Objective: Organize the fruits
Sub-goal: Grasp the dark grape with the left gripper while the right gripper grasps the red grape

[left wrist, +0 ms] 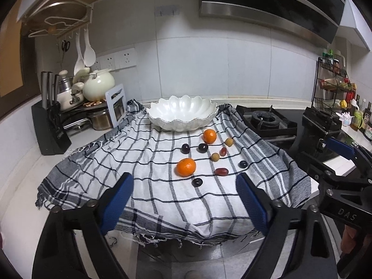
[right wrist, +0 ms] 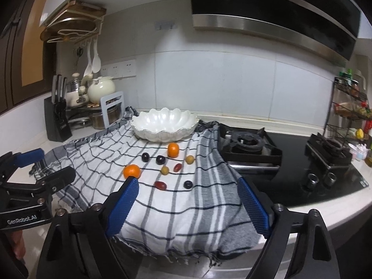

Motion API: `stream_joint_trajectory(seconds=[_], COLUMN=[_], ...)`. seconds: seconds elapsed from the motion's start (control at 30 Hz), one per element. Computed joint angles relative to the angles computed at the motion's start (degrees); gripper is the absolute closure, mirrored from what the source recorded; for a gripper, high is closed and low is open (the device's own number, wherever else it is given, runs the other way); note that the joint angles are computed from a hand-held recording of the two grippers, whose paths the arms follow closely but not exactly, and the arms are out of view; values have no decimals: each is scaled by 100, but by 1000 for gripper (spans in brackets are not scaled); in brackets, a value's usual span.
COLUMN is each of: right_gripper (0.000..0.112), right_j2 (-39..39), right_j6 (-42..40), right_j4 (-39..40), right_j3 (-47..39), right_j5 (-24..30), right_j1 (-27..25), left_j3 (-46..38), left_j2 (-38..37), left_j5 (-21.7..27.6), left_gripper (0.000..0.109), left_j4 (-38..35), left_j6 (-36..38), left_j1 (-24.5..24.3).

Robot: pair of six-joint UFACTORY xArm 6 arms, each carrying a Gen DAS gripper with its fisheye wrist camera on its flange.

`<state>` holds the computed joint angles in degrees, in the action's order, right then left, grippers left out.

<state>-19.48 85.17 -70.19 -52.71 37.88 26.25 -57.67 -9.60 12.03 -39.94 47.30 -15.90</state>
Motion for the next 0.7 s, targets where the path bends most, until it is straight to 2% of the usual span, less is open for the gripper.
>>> stream_joint_trajectory(seconds=[0.27,0.7], right_gripper=[40,58], right_j2=[806,2176], right_j6=[-351,-1327], right_j4=[193,1137], right_j3=[-453,-1169], right_j5=[-1037,-2054], right_j1=[-573,-1142], left_j3=[-671,-1831], left_j2=[782,2126], left_j5=[355,1100], left_gripper=[39,60], left_j4=[-147,276], left_j6=[284,47], left_j1=[63,93])
